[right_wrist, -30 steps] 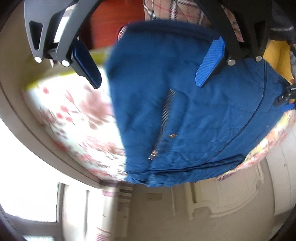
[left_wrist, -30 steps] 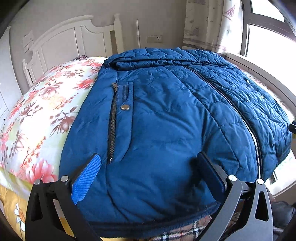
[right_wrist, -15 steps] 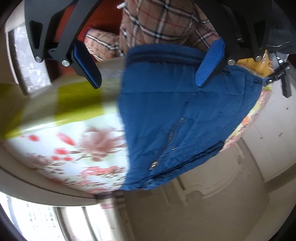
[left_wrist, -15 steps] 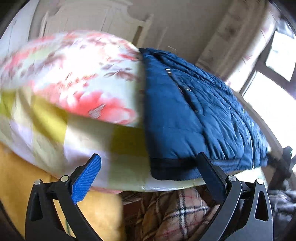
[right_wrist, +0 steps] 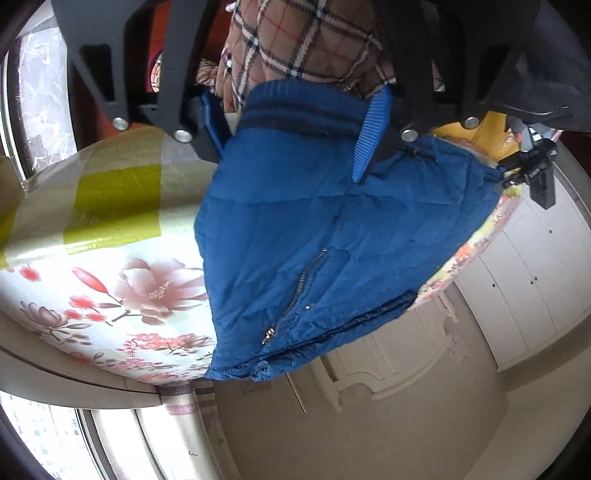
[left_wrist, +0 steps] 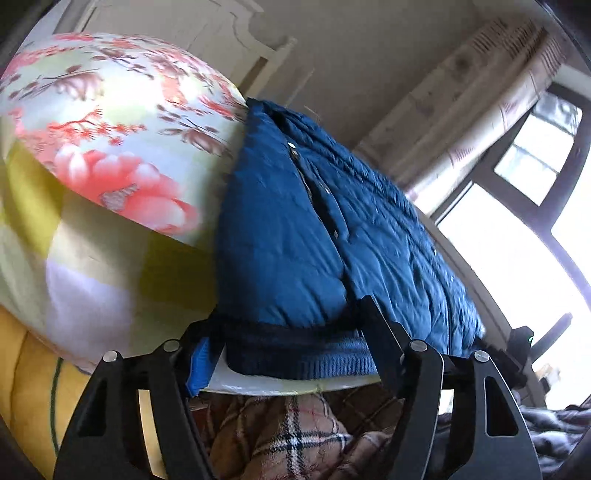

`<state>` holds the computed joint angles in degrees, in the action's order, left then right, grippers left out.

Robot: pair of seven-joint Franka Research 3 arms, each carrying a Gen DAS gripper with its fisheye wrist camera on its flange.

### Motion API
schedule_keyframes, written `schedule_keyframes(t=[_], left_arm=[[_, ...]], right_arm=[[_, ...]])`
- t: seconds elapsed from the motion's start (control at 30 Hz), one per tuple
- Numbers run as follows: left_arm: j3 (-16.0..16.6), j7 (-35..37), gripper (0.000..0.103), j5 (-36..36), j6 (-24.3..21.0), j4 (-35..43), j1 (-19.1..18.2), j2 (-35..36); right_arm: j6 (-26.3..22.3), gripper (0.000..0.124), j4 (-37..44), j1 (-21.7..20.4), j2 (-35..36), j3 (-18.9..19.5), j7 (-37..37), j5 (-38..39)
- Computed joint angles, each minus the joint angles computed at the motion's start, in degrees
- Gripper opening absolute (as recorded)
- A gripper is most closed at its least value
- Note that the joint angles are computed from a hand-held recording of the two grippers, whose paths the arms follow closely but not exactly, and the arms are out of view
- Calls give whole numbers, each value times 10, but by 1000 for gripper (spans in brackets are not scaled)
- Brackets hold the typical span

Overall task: Fold large clothes
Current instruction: 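Grasp the jacket hem with both tools and lift it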

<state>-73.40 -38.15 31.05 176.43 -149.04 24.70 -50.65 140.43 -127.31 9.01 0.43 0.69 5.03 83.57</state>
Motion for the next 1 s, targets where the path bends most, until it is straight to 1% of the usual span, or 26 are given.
schedule_keyframes(t=[0.07, 0.1, 0.13, 0.17, 0.2, 0.23, 0.27, 0.3, 0.33, 0.37, 0.43, 0.47, 0.57, 0.6, 0.63, 0.67, 0.7, 0.73, 0.77, 0.83, 0.87, 0.9, 0.97, 1.0], left_arm=[[13, 0, 66, -1, -11, -4, -13, -1], [17, 11, 66, 5, -23, 3, -15, 9], [20, 28, 63, 12, -40, 14, -18, 27], [23, 50, 62, 18, -78, 31, -25, 54], [28, 64, 52, 22, -110, 43, -35, 74], [36, 82, 46, 25, -148, 57, -52, 96], [45, 88, 42, 30, -164, 60, -66, 103], [57, 98, 35, 32, -187, 66, -85, 110], [67, 103, 30, 36, -202, 69, -102, 112], [78, 110, 29, 43, -217, 76, -117, 110], [92, 122, 29, 67, -236, 92, -126, 107], [101, 125, 29, 78, -234, 93, -129, 111], [110, 127, 29, 109, -231, 105, -119, 141], [111, 126, 31, 114, -233, 108, -116, 158], [110, 123, 41, 112, -245, 111, -115, 178], [112, 119, 47, 110, -256, 110, -121, 191], [119, 111, 62, 109, -256, 101, -131, 199], [120, 101, 75, 113, -259, 98, -132, 207], [119, 90, 77, 121, -263, 97, -133, 209], [120, 83, 77, 143, -271, 101, -135, 216], [118, 80, 77, 155, -279, 105, -136, 219], [119, 76, 77, 174, -275, 109, -133, 221], [116, 79, 77, 194, -299, 127, -129, 238], [116, 72, 77, 210, -302, 132, -126, 244]], right_arm=[[-22, 76, 11, -4, 16, -2, 10, 13], [-29, 76, 15, -5, 22, -2, 14, 15], [-32, 75, 16, -7, 25, 0, 11, 18], [-32, 63, 11, -8, 22, 1, -3, 25], [-27, 59, 2, -7, 13, 2, -18, 33], [-20, 49, -9, -6, 0, 3, -29, 35], [-7, 42, -20, -3, -15, 5, -29, 28], [2, 38, -29, 0, -29, 5, -32, 23], [3, 27, -43, 3, -51, 3, -40, 24], [2, 22, -51, 6, -67, -1, -45, 27], [-1, 19, -62, 13, -103, -7, -63, 39], [3, 19, -57, 19, -107, -6, -62, 34], [13, 20, -33, 33, -91, -6, -52, 27], [10, 23, -23, 34, -77, -7, -35, 23], [14, 32, -15, 35, -65, -8, -23, 28], [21, 41, -9, 34, -52, -7, -6, 29], [29, 42, -5, 34, -43, -5, 9, 22], [40, 44, -1, 33, -34, -3, 25, 12], [25, 44, -5, 29, -32, -7, 5, 35], [8, 44, -5, 23, -29, -8, 3, 47], [14, 44, -5, 23, -29, -5, 1, 45], [22, 45, -2, 24, -28, -1, -5, 44], [19, 45, 9, 25, -20, 2, 3, 35], [25, 45, 13, 28, -17, 5, 5, 36]])
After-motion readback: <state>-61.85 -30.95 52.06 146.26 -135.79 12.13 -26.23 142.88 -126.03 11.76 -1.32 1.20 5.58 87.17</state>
